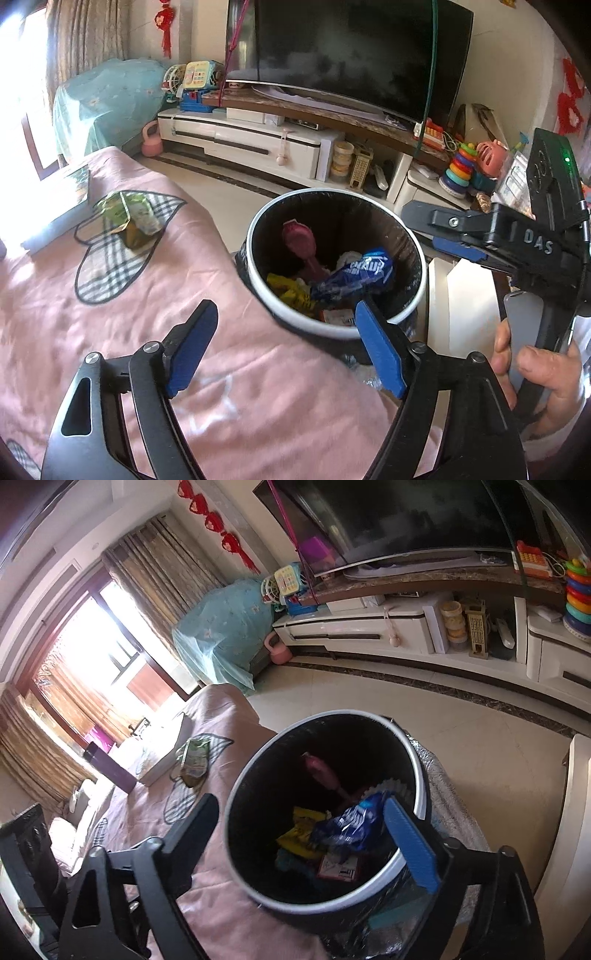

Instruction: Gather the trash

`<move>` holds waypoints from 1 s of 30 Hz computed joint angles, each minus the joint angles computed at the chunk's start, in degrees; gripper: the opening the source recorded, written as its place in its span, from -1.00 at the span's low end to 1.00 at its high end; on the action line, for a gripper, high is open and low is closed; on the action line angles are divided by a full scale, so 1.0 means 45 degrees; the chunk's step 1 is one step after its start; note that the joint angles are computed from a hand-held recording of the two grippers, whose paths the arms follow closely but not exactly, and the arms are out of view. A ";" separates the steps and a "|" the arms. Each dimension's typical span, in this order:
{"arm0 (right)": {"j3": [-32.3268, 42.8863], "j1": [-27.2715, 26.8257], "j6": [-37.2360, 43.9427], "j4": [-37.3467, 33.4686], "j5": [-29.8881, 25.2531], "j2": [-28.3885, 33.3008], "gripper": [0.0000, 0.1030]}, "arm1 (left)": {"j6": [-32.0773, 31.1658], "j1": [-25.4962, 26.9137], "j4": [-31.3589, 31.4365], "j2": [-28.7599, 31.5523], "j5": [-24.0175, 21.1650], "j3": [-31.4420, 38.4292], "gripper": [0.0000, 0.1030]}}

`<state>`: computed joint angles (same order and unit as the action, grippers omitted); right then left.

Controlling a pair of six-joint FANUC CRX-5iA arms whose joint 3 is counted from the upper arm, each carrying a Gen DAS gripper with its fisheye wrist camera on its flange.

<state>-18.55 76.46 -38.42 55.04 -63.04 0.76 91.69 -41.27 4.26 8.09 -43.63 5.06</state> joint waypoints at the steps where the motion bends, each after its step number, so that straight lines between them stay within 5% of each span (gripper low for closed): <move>1: 0.0025 0.0135 -0.0180 0.0087 -0.0083 0.0024 0.88 | 0.0043 -0.0011 -0.0032 -0.0153 0.0032 -0.0150 0.54; 30: 0.1956 0.2805 -0.0974 0.0845 -0.2748 0.1500 0.96 | 0.1954 -0.0264 -0.1586 -0.4948 0.1213 -0.3817 0.67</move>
